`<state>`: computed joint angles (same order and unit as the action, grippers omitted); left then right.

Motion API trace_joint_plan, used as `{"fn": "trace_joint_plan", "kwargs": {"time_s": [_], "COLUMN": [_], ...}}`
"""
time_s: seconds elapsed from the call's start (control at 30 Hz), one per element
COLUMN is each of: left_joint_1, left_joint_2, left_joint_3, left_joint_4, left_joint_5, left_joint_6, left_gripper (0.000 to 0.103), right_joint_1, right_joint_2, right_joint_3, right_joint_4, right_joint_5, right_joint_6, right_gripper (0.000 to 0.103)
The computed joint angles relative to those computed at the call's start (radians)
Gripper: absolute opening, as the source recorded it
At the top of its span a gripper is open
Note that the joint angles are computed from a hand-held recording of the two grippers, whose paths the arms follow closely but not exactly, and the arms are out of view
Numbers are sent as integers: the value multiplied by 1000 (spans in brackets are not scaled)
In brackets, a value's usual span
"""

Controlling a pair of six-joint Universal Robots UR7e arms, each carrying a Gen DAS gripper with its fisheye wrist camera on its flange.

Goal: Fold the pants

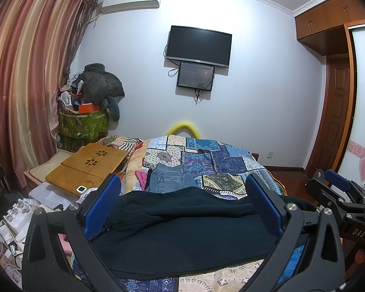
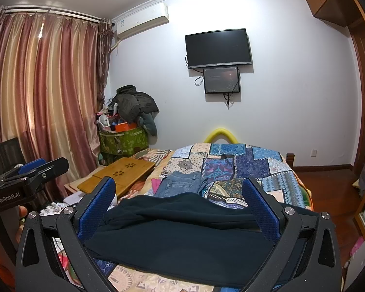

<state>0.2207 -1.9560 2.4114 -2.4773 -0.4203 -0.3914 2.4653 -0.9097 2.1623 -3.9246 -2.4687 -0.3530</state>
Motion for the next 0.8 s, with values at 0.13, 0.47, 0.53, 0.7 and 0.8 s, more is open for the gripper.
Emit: {"fn": "trace_joint_plan", "kwargs": {"time_s": [0.13, 0.47, 0.53, 0.7, 0.8], "left_joint_1": [0, 0, -7, -7, -8], "left_joint_2": [-1, -1, -9, -8, -8], "left_joint_3": [-1, -4, -9, -8, -10], "left_joint_4": [3, 5, 28, 29, 35], "left_joint_5": [-1, 3, 5, 6, 7], "left_joint_6": [-1, 2, -10, -13, -18], "left_gripper": [103, 103, 103, 103, 103], "right_joint_1": [0, 1, 2, 1, 0], "right_joint_2": [-1, -1, 0, -1, -1], "right_joint_3": [-1, -2, -2, -2, -2], "right_joint_4": [2, 4, 6, 7, 5], "right_joint_5": [0, -1, -2, -2, -2], "right_joint_6": [1, 1, 4, 4, 5], "right_gripper": [103, 103, 103, 103, 103]}}
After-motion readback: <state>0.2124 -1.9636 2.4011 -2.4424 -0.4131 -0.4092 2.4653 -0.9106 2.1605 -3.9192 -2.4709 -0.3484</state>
